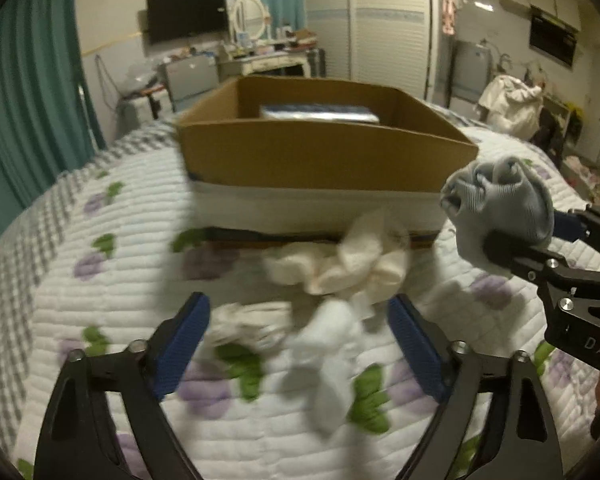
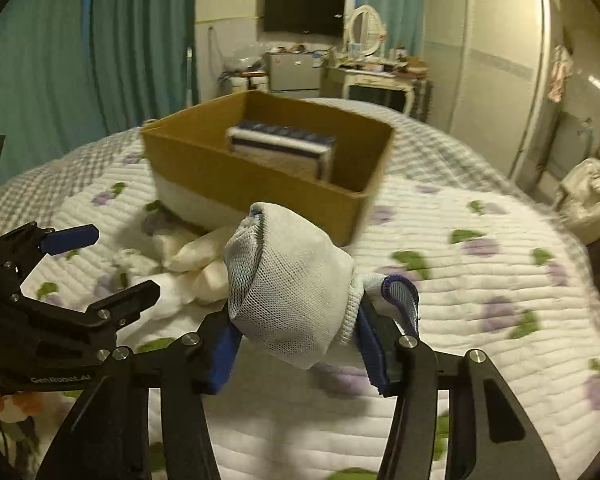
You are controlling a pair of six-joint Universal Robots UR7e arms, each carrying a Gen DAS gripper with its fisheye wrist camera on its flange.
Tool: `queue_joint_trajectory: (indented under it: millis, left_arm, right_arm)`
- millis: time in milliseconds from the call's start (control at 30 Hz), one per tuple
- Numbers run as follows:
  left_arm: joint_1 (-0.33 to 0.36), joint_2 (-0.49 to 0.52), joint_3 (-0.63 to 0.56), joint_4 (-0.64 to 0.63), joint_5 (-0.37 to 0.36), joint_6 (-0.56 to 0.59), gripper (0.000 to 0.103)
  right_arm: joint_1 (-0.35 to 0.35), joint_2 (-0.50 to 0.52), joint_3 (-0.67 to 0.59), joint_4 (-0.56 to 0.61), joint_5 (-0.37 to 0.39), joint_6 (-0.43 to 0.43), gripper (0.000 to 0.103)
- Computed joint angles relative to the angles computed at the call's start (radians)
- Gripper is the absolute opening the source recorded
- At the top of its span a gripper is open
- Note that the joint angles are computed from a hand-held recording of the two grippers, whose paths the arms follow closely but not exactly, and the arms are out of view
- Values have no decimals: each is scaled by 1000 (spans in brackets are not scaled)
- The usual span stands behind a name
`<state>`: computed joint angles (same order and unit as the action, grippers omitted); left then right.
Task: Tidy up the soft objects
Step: 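Grasp the white knit glove with the right gripper while the left grasps the grey sock, then grasp the lace cloth with the left gripper and drop items into the box with both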
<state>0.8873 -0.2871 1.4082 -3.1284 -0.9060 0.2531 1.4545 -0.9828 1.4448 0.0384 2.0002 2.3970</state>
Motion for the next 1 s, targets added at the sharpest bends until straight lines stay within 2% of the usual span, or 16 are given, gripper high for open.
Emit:
queue_joint_trajectory:
  millis: [133, 367, 400, 467, 500, 567, 667, 1000]
  left_arm:
    - [-4, 39, -52, 48, -24, -7, 87]
    - [-6, 130, -192, 87, 17, 59, 85]
    - [-4, 141, -212, 101, 32, 61, 80]
    - [0, 159, -248, 155, 71, 42, 62]
    - [4, 157, -251, 176, 67, 25, 60]
    - [9, 144, -239, 185, 44, 12, 43]
    - [2, 121, -206, 166, 42, 28, 30]
    - [-40, -48, -20, 96, -49, -40, 30]
  right_arm:
    - [-15, -3, -18, 3, 34, 20, 52]
    - [-44, 21, -85, 86, 20, 101, 52]
    - [-45, 22, -86, 87, 18, 100, 52]
    - [-45, 20, -80, 81, 17, 96, 52]
    - [-45, 17, -76, 79, 14, 95, 52]
    - [-43, 14, -70, 76, 10, 92, 52]
    - [-42, 3, -56, 72, -2, 89, 52]
    - [-3, -101, 52, 23, -54, 95, 52]
